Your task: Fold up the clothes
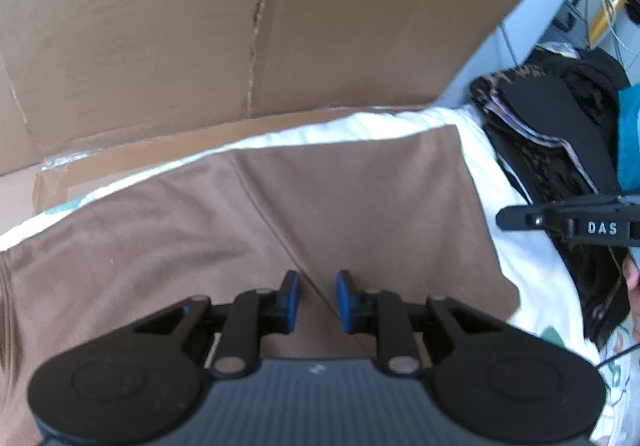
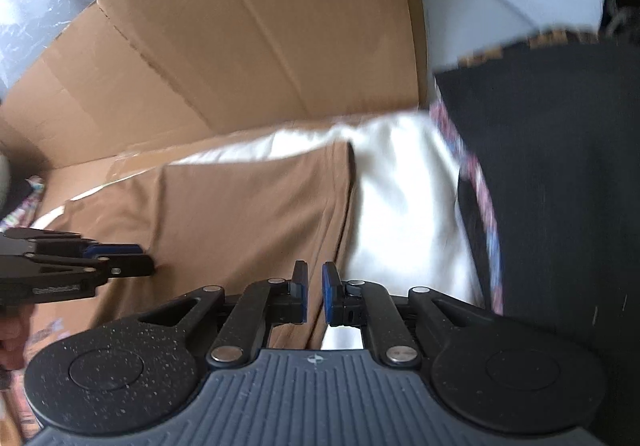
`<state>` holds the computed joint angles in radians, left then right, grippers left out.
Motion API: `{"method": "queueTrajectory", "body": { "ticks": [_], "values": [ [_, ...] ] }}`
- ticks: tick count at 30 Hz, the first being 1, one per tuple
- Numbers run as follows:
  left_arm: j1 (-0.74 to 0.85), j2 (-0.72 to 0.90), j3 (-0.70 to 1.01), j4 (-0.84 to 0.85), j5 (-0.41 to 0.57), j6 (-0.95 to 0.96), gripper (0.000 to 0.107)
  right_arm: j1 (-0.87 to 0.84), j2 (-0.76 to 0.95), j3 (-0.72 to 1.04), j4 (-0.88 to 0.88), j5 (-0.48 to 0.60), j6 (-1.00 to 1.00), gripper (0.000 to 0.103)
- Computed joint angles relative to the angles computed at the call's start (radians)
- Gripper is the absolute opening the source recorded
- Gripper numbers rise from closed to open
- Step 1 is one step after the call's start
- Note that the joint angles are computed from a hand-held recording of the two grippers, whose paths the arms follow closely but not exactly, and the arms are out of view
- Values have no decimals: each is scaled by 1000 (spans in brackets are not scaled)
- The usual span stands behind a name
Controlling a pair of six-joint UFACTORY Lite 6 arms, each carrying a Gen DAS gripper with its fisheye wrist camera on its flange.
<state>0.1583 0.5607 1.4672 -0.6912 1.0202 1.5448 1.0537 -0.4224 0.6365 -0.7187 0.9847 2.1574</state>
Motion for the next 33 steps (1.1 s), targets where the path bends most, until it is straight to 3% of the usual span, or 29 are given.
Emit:
{"method": "queueTrajectory", "body": {
  "ticks": [4,15,18,20,22,29,33],
  "values": [
    [16,-54,-62,15,13,23,21,118,-4,-11,15,17,153,30],
    [35,-132,-176,66,8,46,21,243,89,-47,-26,-78,422,36],
    [33,-168,-236,68,-23,85,21,240,111,-49,-56,-93,436,34],
    [36,-179,-254,67,-28,89,21,235,125,-43,-63,-98,420,11],
    [33,-187,-269,63,-40,95,21,250,95,-64,-75,-80,453,6],
    [26,-204,-292,57,-48,122,22,299,7,-71,-60,58,442,4],
    [9,-202,-317,43,-79,125,24,294,21,-61,-19,63,394,4]
  ]
}}
